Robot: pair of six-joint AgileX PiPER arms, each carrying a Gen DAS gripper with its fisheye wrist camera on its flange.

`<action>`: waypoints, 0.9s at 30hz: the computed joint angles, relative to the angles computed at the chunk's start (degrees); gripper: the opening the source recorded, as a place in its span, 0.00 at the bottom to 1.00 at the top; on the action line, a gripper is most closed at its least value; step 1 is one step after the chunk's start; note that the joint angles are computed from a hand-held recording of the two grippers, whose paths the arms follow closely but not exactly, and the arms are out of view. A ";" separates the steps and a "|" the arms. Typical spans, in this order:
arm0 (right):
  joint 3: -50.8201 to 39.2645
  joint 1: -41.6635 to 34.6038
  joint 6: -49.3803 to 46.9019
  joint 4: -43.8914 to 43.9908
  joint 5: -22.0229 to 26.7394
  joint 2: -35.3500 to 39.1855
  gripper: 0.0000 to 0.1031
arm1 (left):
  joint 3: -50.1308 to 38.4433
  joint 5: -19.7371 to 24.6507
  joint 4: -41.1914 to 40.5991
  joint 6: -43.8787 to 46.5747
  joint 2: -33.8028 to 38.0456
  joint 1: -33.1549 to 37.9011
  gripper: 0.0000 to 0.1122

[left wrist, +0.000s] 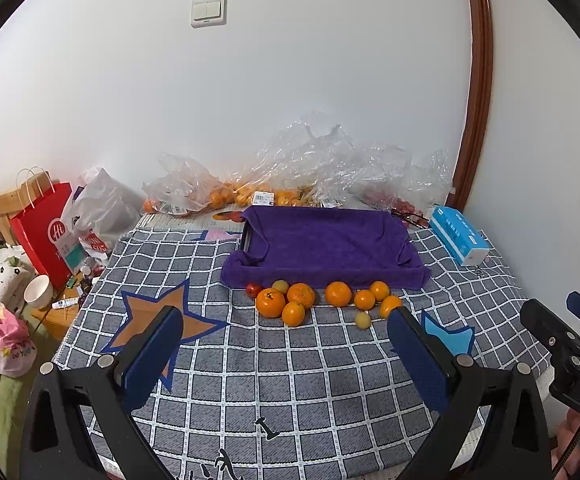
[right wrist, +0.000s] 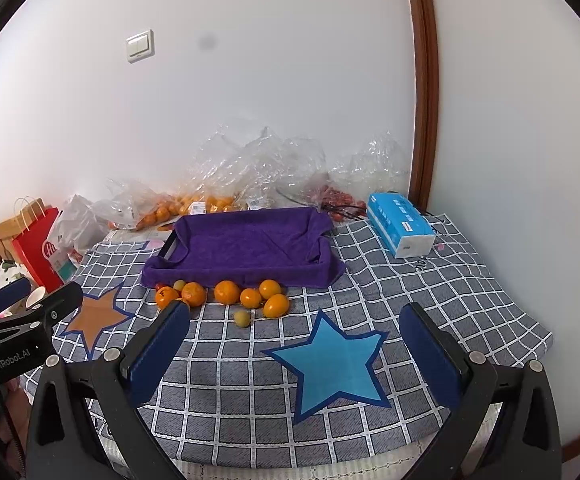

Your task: Organize fruits

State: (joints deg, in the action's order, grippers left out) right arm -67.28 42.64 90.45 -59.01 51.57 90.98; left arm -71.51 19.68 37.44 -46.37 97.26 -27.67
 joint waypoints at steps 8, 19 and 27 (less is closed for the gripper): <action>0.14 0.29 0.10 0.01 0.19 -0.24 1.00 | -0.40 0.32 -0.77 0.98 0.00 0.14 0.91; 0.27 0.62 0.28 -0.04 0.47 -0.44 1.00 | -0.32 0.46 -0.46 0.69 -0.13 0.22 0.91; 0.27 0.78 0.22 -0.07 0.53 -0.41 1.00 | -0.37 0.52 -0.40 0.74 -0.16 0.27 0.91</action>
State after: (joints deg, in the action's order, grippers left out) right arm -67.01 43.42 90.67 -59.08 52.09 90.56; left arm -71.88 20.20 37.04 -45.63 97.09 -27.41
